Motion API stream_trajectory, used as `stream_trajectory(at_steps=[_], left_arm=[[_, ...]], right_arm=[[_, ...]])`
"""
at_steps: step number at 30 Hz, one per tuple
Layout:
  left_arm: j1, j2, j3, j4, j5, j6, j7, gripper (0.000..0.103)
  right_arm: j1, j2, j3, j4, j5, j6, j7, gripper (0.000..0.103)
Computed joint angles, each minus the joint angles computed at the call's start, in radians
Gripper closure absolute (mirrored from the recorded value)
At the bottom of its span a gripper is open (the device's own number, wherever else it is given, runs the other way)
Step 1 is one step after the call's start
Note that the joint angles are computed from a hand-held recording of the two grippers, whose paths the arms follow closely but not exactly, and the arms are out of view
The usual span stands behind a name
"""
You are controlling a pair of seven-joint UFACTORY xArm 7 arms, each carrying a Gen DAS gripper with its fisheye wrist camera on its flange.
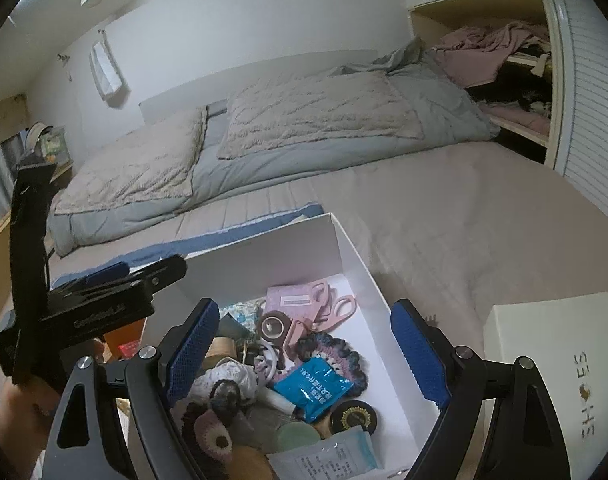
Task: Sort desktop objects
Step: 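Withdraw both tools from the white box back toward the cluttered pile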
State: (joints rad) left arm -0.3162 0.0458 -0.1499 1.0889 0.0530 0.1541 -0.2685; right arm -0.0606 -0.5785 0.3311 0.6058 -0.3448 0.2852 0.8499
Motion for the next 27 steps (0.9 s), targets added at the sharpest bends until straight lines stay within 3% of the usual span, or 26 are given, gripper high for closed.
stream_trajectory(at_steps=[7, 13, 17, 21, 23, 27], left_arm=[[0.010, -0.100, 0.004, -0.085, -0.030, -0.011, 0.044, 0.000], [0.009, -0.197, 0.018, -0.162, -0.081, -0.034, 0.099, 0.000], [0.020, -0.251, 0.019, -0.197, -0.094, -0.030, 0.111, 0.000], [0.011, -0.309, 0.037, -0.234, -0.112, -0.023, 0.149, 0.000], [0.004, -0.341, 0.051, -0.253, -0.121, -0.020, 0.175, 0.000], [0.021, -0.390, 0.051, -0.286, -0.109, -0.029, 0.199, 0.000]], right_arm=[[-0.050, -0.074, 0.078, 0.003, -0.054, 0.056, 0.079, 0.014], [-0.046, -0.120, 0.106, 0.001, -0.082, 0.083, 0.116, 0.014], [-0.060, -0.153, 0.141, 0.000, -0.112, 0.080, 0.146, 0.000], [-0.085, -0.180, 0.189, 0.016, -0.140, 0.094, 0.175, 0.000], [-0.136, -0.204, 0.245, 0.034, -0.170, 0.130, 0.223, 0.000], [-0.145, -0.210, 0.259, 0.052, -0.187, 0.160, 0.261, 0.000]])
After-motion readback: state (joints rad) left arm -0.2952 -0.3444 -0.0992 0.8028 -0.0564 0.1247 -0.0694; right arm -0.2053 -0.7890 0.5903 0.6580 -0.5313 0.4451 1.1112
